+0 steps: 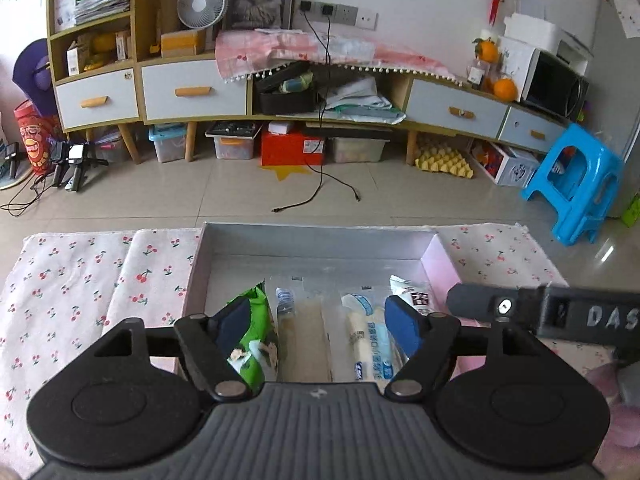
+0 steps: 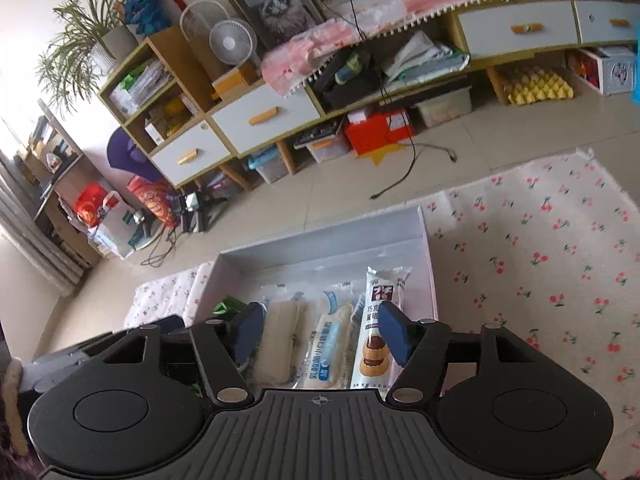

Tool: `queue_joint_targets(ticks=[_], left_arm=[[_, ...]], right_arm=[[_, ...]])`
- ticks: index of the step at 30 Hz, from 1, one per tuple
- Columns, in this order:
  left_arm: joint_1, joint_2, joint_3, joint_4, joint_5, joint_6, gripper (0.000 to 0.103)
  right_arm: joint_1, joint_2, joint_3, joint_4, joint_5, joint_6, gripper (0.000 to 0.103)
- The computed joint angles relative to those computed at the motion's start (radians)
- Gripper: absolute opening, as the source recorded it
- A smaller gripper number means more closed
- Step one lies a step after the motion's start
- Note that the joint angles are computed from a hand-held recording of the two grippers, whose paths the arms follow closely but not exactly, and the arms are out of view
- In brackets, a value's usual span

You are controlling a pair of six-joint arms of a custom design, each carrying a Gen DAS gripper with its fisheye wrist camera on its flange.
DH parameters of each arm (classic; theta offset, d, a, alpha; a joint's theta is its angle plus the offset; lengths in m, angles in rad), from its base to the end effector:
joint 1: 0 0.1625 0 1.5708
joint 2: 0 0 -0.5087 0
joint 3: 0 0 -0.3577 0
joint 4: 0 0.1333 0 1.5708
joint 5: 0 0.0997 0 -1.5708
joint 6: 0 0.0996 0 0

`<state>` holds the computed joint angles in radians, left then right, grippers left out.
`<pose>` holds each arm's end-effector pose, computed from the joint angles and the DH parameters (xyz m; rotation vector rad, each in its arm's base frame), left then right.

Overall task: Organize snacks
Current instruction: 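Lower both bread packets into the pink box and open both grippers, then move both open grippers back over the remaining snack pile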

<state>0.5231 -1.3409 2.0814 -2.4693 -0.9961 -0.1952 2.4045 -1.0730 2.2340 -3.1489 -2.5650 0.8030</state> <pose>-0.3322 -0.4079 0.3496 1.0561 2.4783 -0.6367 0.4026 -0.2982 0.2721 -0.2409 -2.4260 1.3096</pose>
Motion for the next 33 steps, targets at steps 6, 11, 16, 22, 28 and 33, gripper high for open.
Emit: queue_joint_targets(ticks=[6,11,16,22,28,33], left_arm=[[-0.044,-0.05,-0.02,0.092,0.01,-0.055,0.085],[-0.074,-0.096,-0.02,0.163,0.011,-0.085,0.093],[-0.099,-0.148,-0.008,0.242,-0.008,-0.133,0.098],[-0.121,-0.188,0.018,0.303,-0.034,-0.136,0.102],[-0.133,-0.229,0.07,0.308,-0.056,-0.134,0.102],[-0.16,-0.261,0.12,0.346,-0.062,-0.109,0.102]], right_arm=[[0.075,-0.034,-0.044,0.141,-0.057,0.08,0.077],[0.123,-0.052,-0.068,0.236,-0.062,0.127,0.081],[0.166,-0.067,-0.095,0.396,-0.046,0.196,0.085],[0.217,-0.073,-0.103,0.516,-0.005,0.238,0.09],[0.253,-0.08,-0.07,0.579,0.015,0.275,0.094],[0.271,-0.091,-0.044,0.711,0.025,0.356,0.095]])
